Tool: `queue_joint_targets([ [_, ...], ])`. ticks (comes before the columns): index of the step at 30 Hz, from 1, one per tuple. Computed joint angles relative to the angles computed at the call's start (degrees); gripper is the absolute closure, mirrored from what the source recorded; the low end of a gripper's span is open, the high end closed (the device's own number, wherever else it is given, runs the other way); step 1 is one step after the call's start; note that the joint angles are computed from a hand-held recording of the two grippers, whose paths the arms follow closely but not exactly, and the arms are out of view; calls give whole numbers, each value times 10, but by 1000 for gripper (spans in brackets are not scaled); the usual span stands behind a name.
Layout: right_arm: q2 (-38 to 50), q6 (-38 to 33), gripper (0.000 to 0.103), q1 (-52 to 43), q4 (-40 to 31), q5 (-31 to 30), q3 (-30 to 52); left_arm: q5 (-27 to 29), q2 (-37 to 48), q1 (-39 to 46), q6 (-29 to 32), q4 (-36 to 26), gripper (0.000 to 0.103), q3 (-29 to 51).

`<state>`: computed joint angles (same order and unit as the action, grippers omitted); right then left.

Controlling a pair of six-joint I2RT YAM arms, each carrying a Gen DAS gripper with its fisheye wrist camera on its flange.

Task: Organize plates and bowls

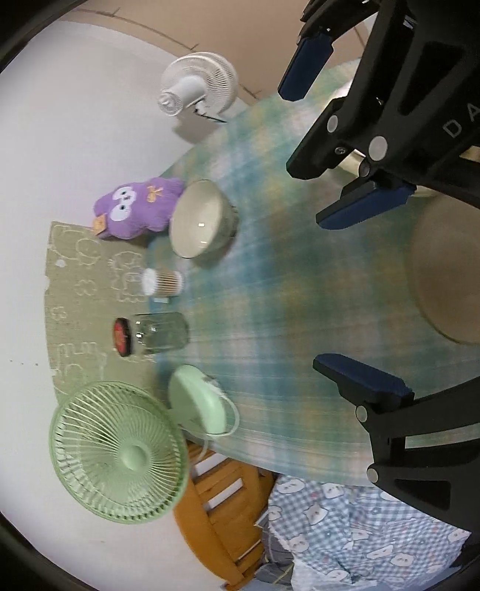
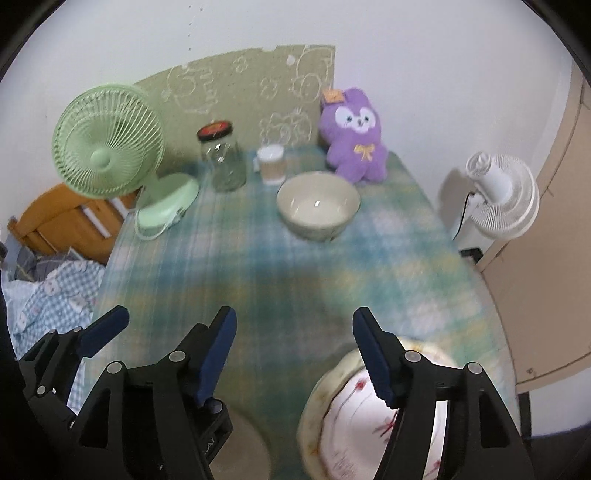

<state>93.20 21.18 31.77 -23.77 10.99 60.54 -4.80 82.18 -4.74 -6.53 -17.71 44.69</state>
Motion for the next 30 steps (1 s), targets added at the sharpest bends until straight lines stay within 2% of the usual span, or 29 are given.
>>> queue_joint_targets([
  [7,72,-97,32,-87,15,-61,89,-53,100,-39,-58,0,28,112],
  [15,186,-174,32,-159,10,-122,215,-94,231,-69,-111,-18,28,255],
  [23,316,-204,32,-193,-31,-161,377,-128,349,-80,-138,-44,28,388],
  [30,427,-201,32,-206,-74,-175,519,-134,447,-76,-134,-72,30,504],
])
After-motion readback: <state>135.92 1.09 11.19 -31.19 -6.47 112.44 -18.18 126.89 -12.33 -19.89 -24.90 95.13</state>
